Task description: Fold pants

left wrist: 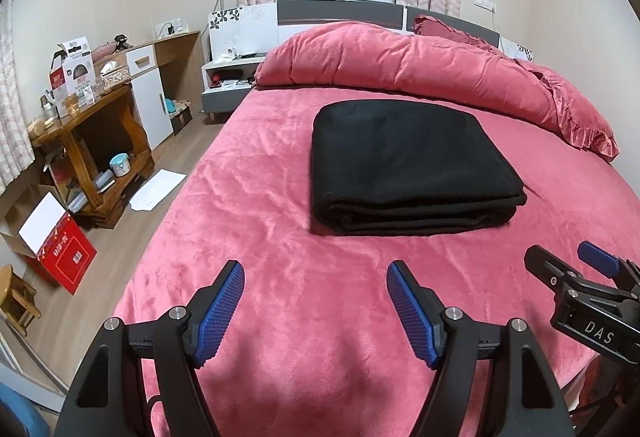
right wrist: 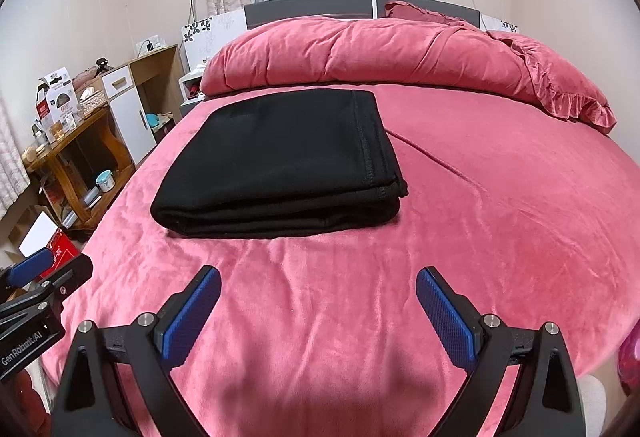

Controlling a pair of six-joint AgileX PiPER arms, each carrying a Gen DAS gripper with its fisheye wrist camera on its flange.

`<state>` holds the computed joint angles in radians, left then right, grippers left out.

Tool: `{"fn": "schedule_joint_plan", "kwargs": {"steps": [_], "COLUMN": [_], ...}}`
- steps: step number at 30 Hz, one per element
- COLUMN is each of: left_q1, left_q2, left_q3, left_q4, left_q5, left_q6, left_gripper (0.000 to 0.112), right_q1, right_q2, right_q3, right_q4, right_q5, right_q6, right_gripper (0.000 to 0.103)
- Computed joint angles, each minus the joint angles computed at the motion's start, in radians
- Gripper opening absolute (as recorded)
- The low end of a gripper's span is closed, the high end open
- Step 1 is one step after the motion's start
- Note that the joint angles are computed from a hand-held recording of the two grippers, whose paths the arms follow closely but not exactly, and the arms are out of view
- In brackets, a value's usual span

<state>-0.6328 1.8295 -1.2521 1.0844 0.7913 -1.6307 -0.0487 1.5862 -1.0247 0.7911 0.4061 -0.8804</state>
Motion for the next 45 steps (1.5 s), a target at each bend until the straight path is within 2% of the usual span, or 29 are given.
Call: {"fn": "schedule_joint_plan", "kwargs": {"steps": [45], "left_q1": [0.033], "left_q2": [0.017], "left_q3": [0.004], "left_q4": [-0.067], "left_q5": [-0.039], "left_q6": [0.061], "left_gripper": [0.075], "right_q1": [0.0], "right_q2": [0.03], "right_q3": [-0.013], "right_q4": [-0.023], "right_q5": [0.031], "right_q6": [0.025], "right_gripper": [0.098]}}
